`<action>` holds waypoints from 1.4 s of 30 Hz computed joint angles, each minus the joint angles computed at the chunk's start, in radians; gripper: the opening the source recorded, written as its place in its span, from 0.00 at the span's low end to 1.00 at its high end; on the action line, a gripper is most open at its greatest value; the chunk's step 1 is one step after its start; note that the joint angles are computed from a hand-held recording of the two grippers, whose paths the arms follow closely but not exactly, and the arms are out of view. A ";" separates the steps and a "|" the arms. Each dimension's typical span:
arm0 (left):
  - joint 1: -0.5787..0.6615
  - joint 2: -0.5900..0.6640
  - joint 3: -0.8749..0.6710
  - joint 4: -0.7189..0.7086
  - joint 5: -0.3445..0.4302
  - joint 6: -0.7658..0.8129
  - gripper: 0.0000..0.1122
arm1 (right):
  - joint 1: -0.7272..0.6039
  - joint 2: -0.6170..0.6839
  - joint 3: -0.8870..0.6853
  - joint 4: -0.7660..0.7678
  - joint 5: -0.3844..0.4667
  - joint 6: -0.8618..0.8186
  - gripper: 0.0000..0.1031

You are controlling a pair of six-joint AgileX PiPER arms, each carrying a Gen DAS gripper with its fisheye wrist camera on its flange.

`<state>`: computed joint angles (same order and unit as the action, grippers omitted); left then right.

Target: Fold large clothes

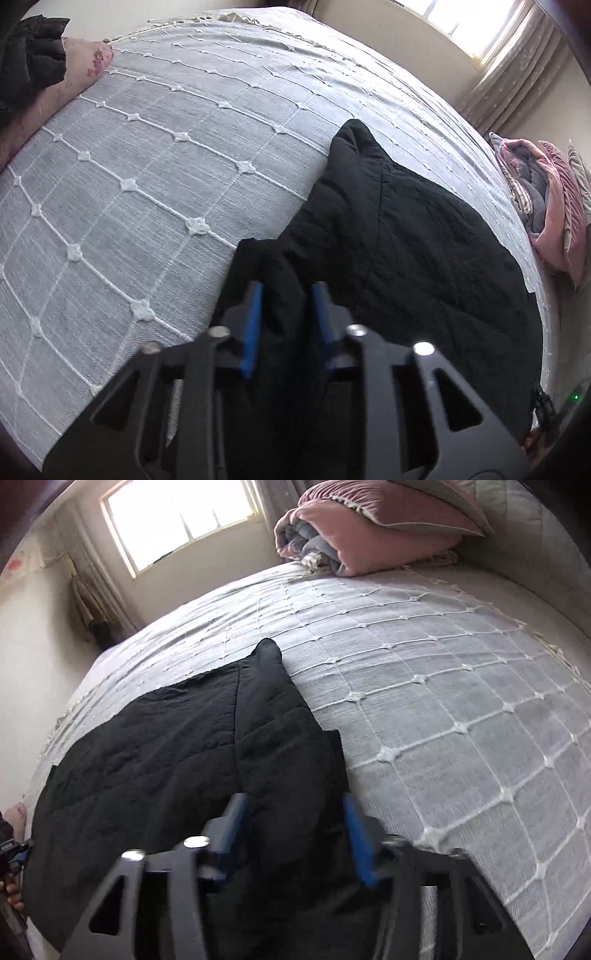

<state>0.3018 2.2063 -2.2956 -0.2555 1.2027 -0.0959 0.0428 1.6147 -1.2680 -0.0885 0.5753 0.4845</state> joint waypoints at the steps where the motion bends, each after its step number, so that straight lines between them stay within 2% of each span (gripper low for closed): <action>1: -0.008 -0.012 0.014 0.011 -0.012 0.013 0.09 | 0.010 0.024 -0.025 -0.023 0.010 0.011 0.19; 3: -0.025 -0.036 0.051 0.047 -0.044 0.022 0.06 | 0.035 0.065 -0.070 -0.089 0.028 0.039 0.15; 5: -0.033 -0.089 0.136 0.076 -0.105 0.002 0.06 | 0.086 0.082 -0.096 -0.217 0.046 0.131 0.11; 9: -0.025 -0.190 0.279 0.133 -0.195 -0.073 0.06 | 0.128 0.044 -0.084 -0.349 0.000 0.244 0.09; 11: -0.020 -0.201 0.301 0.141 -0.210 -0.080 0.06 | 0.125 0.053 -0.098 -0.340 0.005 0.244 0.09; 14: -0.033 -0.175 0.297 0.169 -0.198 -0.097 0.06 | 0.119 0.132 -0.126 -0.305 0.067 0.217 0.11; 16: -0.048 -0.171 0.312 0.206 -0.222 -0.126 0.06 | 0.123 0.139 -0.119 -0.337 0.055 0.252 0.11; 18: -0.058 -0.179 0.324 0.229 -0.237 -0.122 0.08 | 0.149 0.146 -0.139 -0.414 0.102 0.315 0.15; 20: -0.057 -0.194 0.343 0.233 -0.254 -0.110 0.11 | 0.171 0.148 -0.143 -0.478 0.135 0.375 0.24; 24: -0.014 -0.243 0.379 0.168 -0.250 -0.083 0.24 | 0.168 0.095 -0.150 -0.410 0.182 0.334 0.29; 25: 0.000 -0.267 0.399 0.153 -0.254 -0.087 0.26 | 0.164 0.059 -0.124 -0.394 0.175 0.338 0.33; 27: 0.023 -0.319 0.434 0.118 -0.248 -0.082 0.27 | 0.163 -0.013 -0.093 -0.358 0.176 0.338 0.47; 28: 0.025 -0.371 0.485 0.104 -0.276 -0.061 0.27 | 0.169 -0.043 -0.075 -0.351 0.169 0.338 0.57; 29: 0.018 -0.428 0.546 0.096 -0.317 -0.035 0.27 | 0.199 -0.094 -0.039 -0.353 0.156 0.352 0.59; 30: -0.002 -0.488 0.605 0.101 -0.357 -0.015 0.32 | 0.221 -0.110 -0.031 -0.350 0.152 0.349 0.59; 31: -0.029 -0.538 0.655 0.107 -0.393 0.004 0.44 | 0.257 -0.129 -0.021 -0.331 0.147 0.328 0.59; 33: -0.105 -0.614 0.743 0.134 -0.454 0.022 0.61 | 0.325 -0.126 -0.028 -0.230 0.123 0.212 0.60; 34: -0.159 -0.636 0.776 0.183 -0.469 0.006 0.61 | 0.370 -0.104 -0.047 -0.204 0.120 0.159 0.60; 37: -0.309 -0.644 0.836 0.354 -0.451 -0.079 0.61 | 0.540 0.005 -0.137 -0.248 0.150 0.094 0.60; 40: -0.361 -0.619 0.860 0.354 -0.423 -0.052 0.61 | 0.642 0.091 -0.211 -0.315 0.200 0.082 0.60; 42: -0.338 -0.583 0.840 0.343 -0.388 -0.067 0.61 | 0.680 0.135 -0.236 -0.399 0.260 0.097 0.60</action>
<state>-0.0361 1.6237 -1.4554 0.0875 0.8150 -0.1631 0.7233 1.7492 -1.5042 -0.4875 0.8351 0.5819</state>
